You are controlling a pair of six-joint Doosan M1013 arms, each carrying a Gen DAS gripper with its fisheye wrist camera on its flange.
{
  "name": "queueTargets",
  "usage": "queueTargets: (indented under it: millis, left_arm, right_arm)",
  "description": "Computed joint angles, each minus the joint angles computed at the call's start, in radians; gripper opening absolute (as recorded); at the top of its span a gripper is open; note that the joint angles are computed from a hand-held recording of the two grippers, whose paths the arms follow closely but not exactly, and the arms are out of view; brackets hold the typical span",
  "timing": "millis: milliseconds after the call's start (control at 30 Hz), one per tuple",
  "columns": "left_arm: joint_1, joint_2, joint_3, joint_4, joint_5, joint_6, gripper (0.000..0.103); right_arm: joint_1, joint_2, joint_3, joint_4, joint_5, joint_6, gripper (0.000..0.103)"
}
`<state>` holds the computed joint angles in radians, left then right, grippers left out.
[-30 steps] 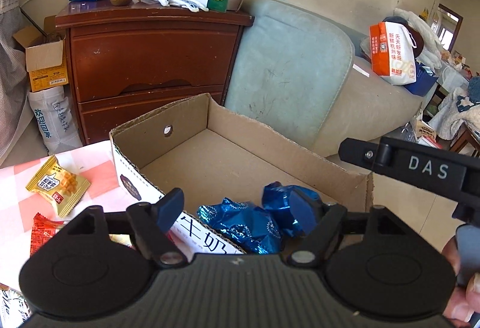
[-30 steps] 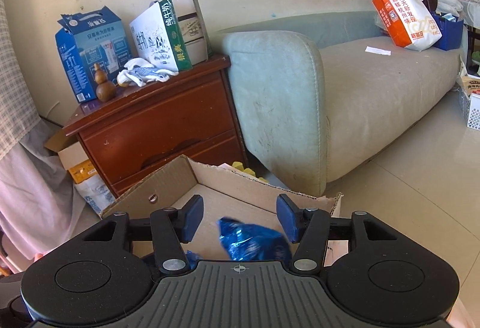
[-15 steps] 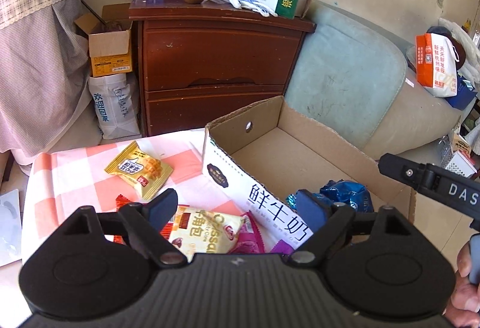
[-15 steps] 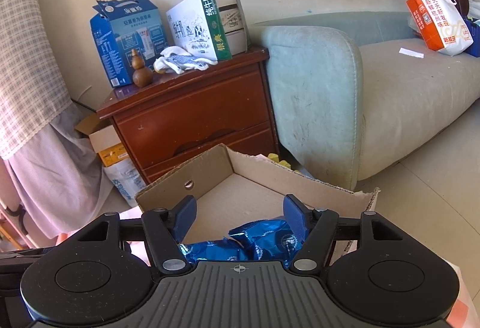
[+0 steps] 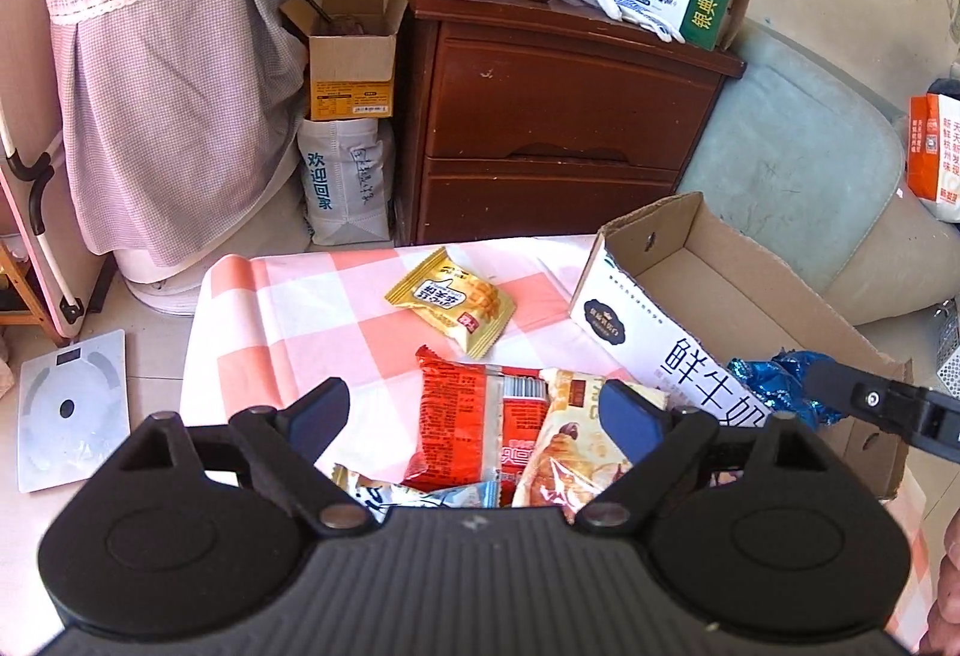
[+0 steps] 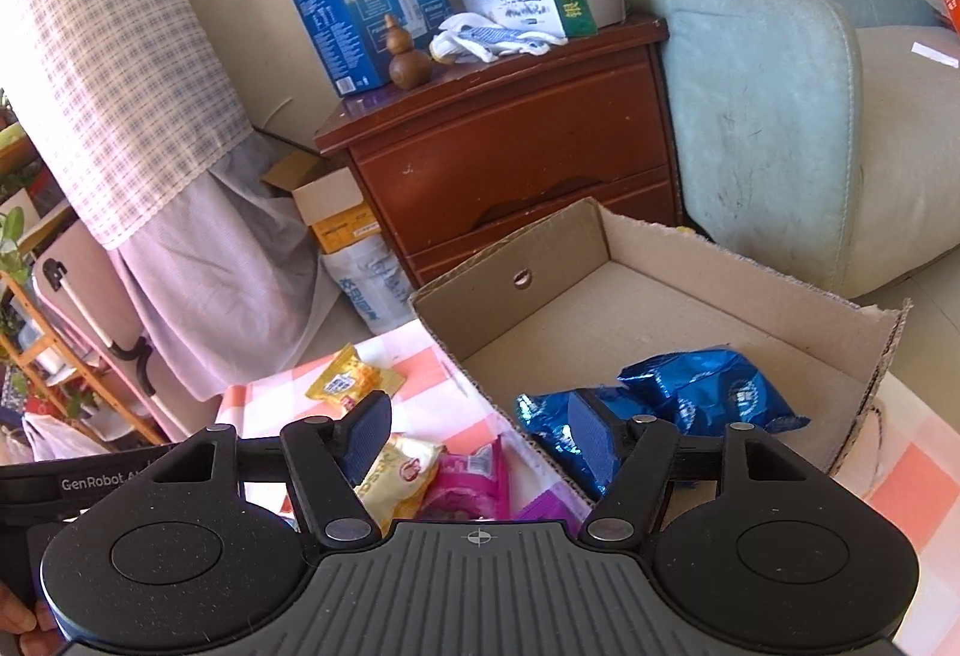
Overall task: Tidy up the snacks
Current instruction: 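Grasp the croissant pack with the right tool while the left tool grasps the Ameri wafer pack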
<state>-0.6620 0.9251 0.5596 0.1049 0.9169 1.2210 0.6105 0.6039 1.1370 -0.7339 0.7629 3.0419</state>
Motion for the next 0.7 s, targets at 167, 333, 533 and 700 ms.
queueTargets:
  millis: [167,333,533,700]
  left_arm:
    - [0.009,0.003,0.009,0.021,0.039,0.011,0.09]
    - [0.018,0.002,0.026,0.017,0.072,0.067,0.09]
    - [0.035,-0.009,0.059,-0.028,0.078,0.098,0.09]
    - [0.042,-0.021,0.089,-0.093,0.064,0.23,0.091]
  right_arm:
    - [-0.008,0.032,-0.049,0.187,-0.026,-0.172,0.066]
    - [-0.014,0.067,-0.099,0.351,-0.018,-0.296,0.066]
    - [-0.017,0.103,-0.146,0.444,0.003,-0.341,0.068]
    - [-0.019,0.129,-0.183,0.478,0.027,-0.347,0.071]
